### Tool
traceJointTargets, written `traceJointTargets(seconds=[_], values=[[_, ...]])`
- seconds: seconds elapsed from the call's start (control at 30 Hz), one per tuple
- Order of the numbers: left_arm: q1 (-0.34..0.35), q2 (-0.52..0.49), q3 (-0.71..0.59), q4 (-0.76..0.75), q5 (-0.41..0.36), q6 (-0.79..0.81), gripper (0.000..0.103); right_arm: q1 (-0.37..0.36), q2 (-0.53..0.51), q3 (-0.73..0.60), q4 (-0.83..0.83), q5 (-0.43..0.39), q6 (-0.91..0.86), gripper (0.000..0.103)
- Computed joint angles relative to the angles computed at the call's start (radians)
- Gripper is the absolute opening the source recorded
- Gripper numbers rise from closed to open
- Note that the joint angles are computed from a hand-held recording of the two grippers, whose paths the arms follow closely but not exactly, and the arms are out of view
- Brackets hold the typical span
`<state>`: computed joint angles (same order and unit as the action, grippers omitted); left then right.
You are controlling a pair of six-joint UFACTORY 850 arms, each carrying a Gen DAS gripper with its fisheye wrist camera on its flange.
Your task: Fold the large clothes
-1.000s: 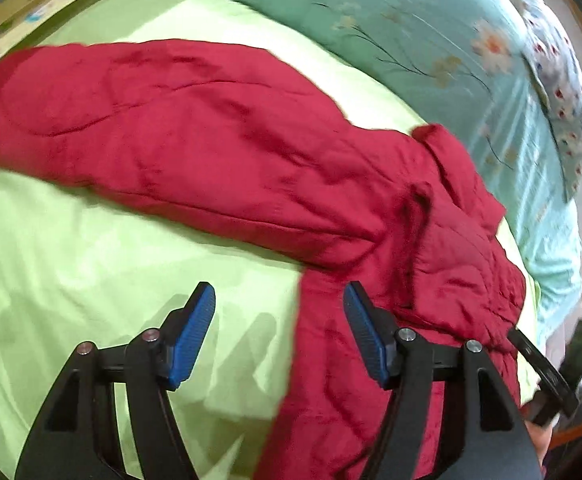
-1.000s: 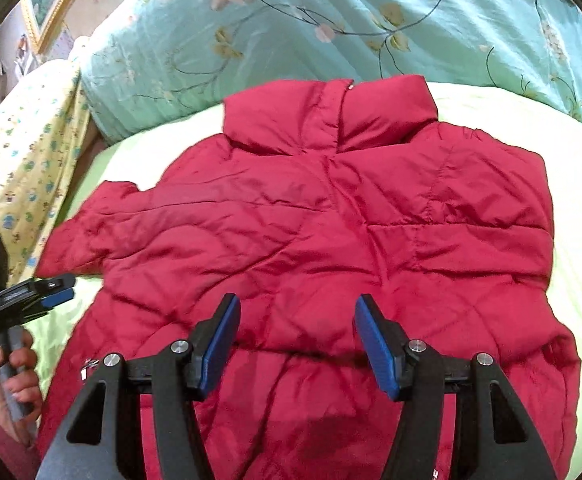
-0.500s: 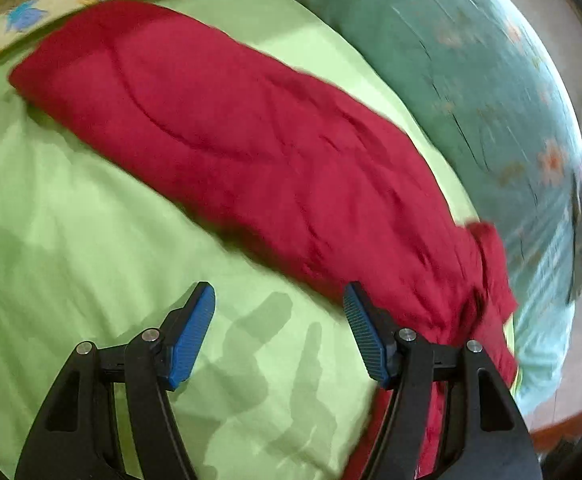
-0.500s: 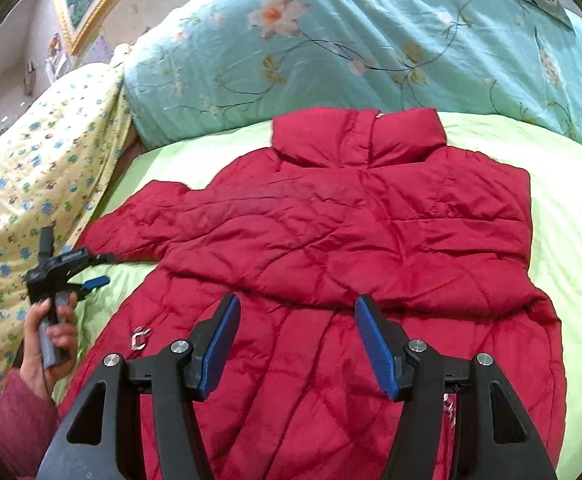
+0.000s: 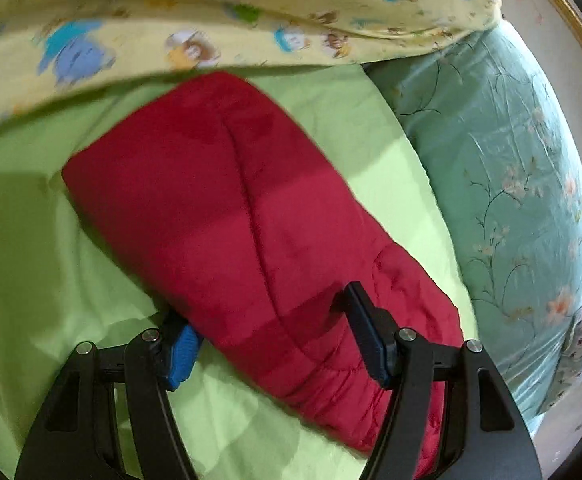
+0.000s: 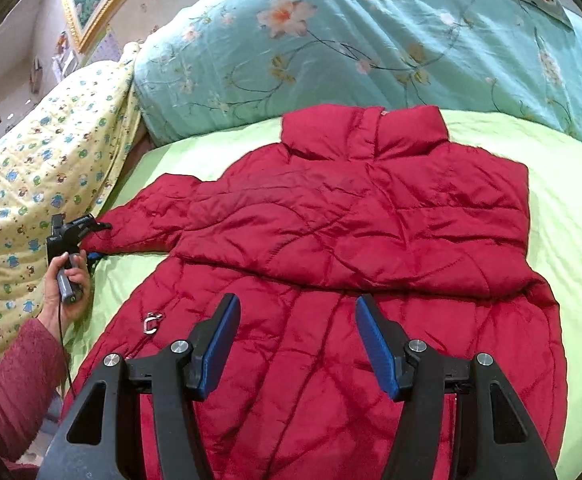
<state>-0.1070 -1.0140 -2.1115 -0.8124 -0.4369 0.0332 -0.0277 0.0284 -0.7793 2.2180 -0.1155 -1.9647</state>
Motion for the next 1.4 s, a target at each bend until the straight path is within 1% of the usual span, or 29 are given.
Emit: traceJointTargets(seconds=[0.03,0.07,0.13,0.17,0.2,0.23,0.27,0.33,0.4,0.47,0.6,0.7,0.8,0.9,1.1,1.23,1.4], values=[[-0.009,0.009,0.004,0.034,0.016,-0.003,0.059,-0.003,0.001,0.004,0.007,-0.001,-0.001,0.062],[-0.012,0.03,0.029,0.038,0.039,0.03,0.043,-0.007,0.002,0.008,0.009,-0.003,0.002,0.062],[-0.025,0.059,0.057,0.004,0.059,0.126,0.023,-0.016,0.004,0.014,0.003,-0.001,0.013,0.062],[-0.03,0.078,0.079,-0.04,0.069,0.191,0.02,-0.019,0.005,0.017,0.008,-0.002,0.01,0.062],[-0.035,0.092,0.092,-0.054,0.079,0.221,0.019,-0.025,0.006,0.02,0.002,-0.003,0.017,0.062],[-0.039,0.111,0.115,-0.083,0.091,0.272,0.015,-0.029,0.005,0.022,-0.004,-0.004,0.025,0.062],[-0.048,0.131,0.134,-0.123,0.099,0.341,0.013,-0.034,0.005,0.024,-0.013,-0.006,0.038,0.062],[-0.068,0.139,0.128,-0.132,0.109,0.381,0.013,-0.04,0.005,0.026,-0.016,-0.006,0.054,0.062],[-0.086,0.178,0.173,-0.216,0.125,0.509,0.013,-0.047,0.007,0.03,-0.014,-0.017,0.058,0.062],[-0.106,0.201,0.195,-0.277,0.129,0.595,0.013,-0.051,0.01,0.033,-0.006,-0.022,0.056,0.062],[-0.144,0.203,0.173,-0.328,0.108,0.665,0.012,-0.056,0.016,0.038,-0.023,-0.022,0.077,0.062],[-0.168,0.231,0.207,-0.428,0.079,0.8,0.012,-0.064,0.022,0.044,-0.052,-0.029,0.117,0.062],[-0.191,0.249,0.23,-0.484,0.044,0.898,0.012,-0.079,0.024,0.046,-0.099,-0.037,0.169,0.062],[-0.229,0.249,0.219,-0.468,0.012,0.93,0.012,-0.097,0.017,0.041,-0.189,-0.046,0.267,0.062],[-0.313,0.22,0.164,-0.348,-0.028,0.898,0.012,-0.128,0.015,0.044,-0.228,-0.081,0.334,0.062],[-0.358,0.206,0.143,-0.309,-0.051,0.887,0.012,-0.154,0.017,0.048,-0.272,-0.112,0.388,0.062],[-0.416,0.17,0.086,-0.249,-0.089,0.854,0.012,-0.187,0.027,0.051,-0.311,-0.153,0.442,0.062]])
